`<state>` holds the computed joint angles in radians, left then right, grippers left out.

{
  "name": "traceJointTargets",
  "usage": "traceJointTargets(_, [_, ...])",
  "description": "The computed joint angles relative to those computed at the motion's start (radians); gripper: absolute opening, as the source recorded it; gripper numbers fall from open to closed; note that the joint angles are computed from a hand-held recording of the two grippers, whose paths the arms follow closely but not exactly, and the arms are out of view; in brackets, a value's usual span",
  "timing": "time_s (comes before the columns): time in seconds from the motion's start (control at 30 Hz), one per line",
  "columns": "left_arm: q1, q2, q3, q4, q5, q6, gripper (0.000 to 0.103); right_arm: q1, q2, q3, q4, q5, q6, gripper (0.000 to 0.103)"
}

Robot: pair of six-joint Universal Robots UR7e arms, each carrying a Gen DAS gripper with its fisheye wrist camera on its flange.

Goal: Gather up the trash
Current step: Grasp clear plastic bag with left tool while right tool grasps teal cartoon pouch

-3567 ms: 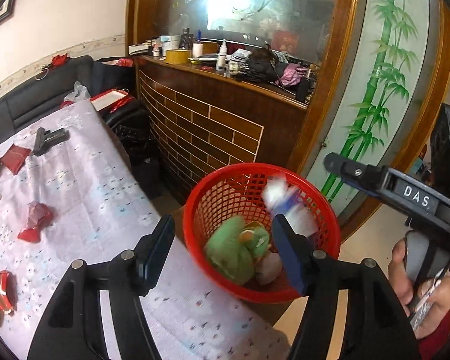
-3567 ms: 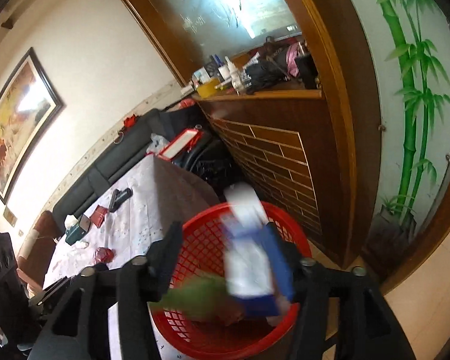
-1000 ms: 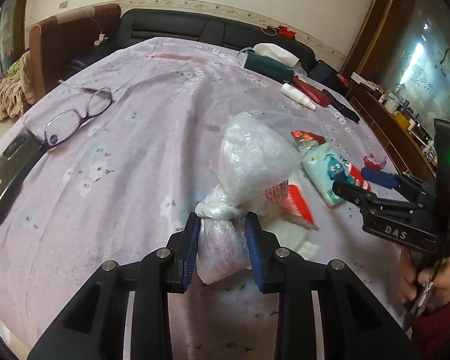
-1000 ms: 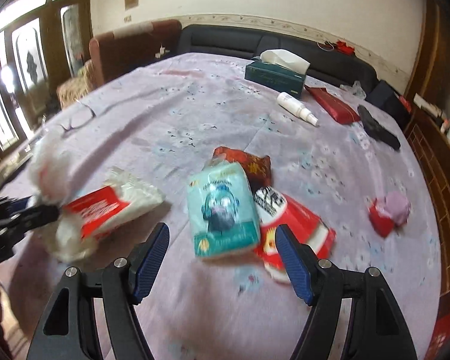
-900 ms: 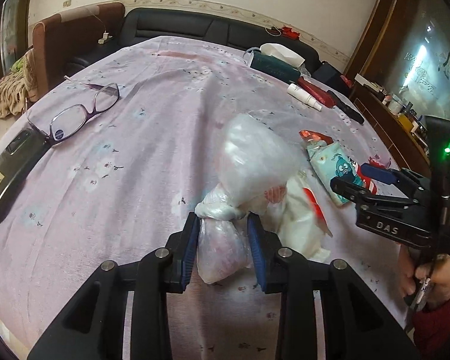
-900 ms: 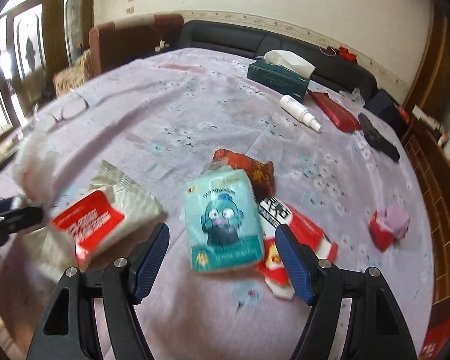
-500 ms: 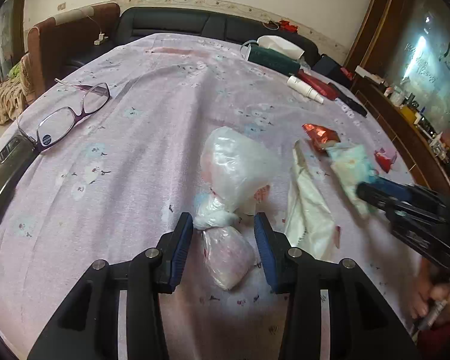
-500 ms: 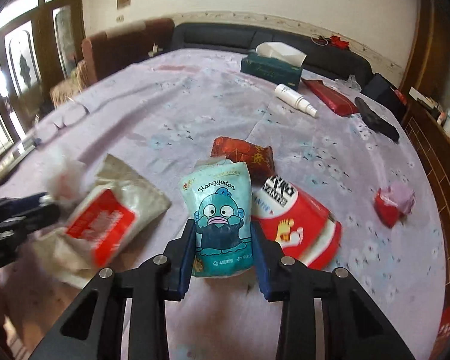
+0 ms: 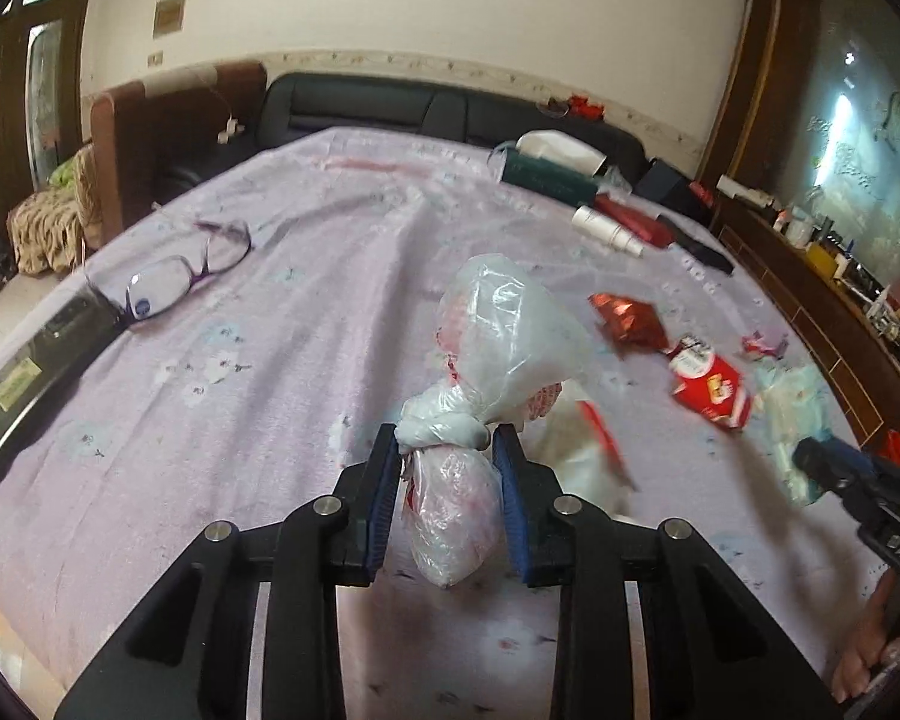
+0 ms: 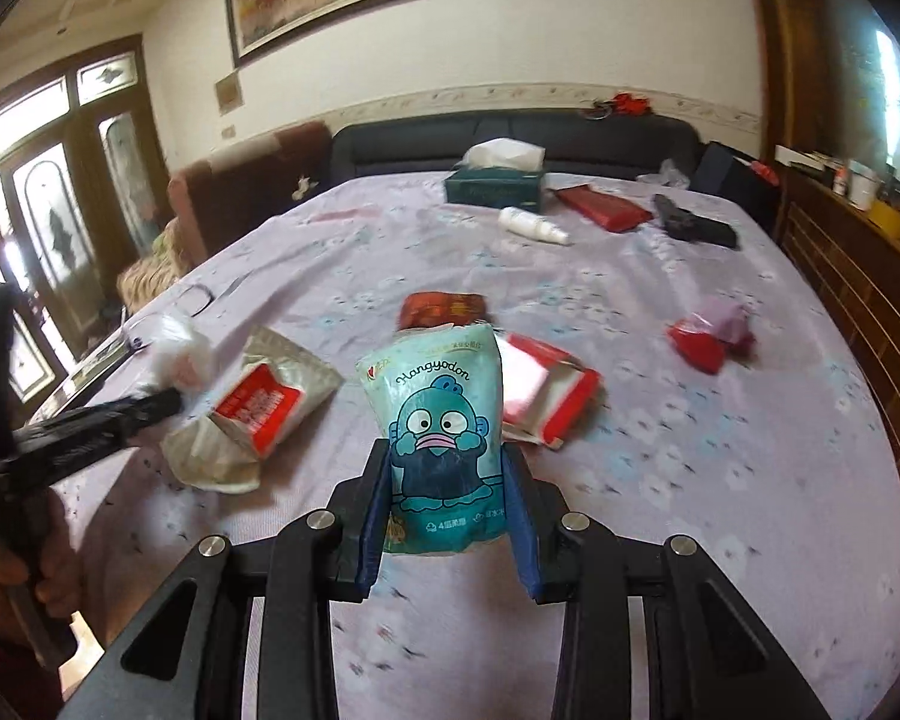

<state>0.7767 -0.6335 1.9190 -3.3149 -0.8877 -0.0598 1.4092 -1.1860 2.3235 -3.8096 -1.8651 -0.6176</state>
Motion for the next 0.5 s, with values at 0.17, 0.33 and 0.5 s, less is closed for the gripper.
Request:
traceJointTargets(0.17, [-0.068,0.038,0.020,-0.081,-0.006,0.050,0.030,-0.051,-0.020,0.035,-0.048,0.043,0.039,0.038])
traceJointTargets(0.33, [-0.117,0.108,0.001,-0.101,-0.014,0.099,0.030,-0.084,-0.025,0.054,-0.080,0.055,0.049,0.038])
traceJointTargets(0.5, [-0.150,0.178,-0.028,-0.144,0.009,0.144,0.030,-0.111,-0.038,0.072,-0.109,0.088,0.063,0.038])
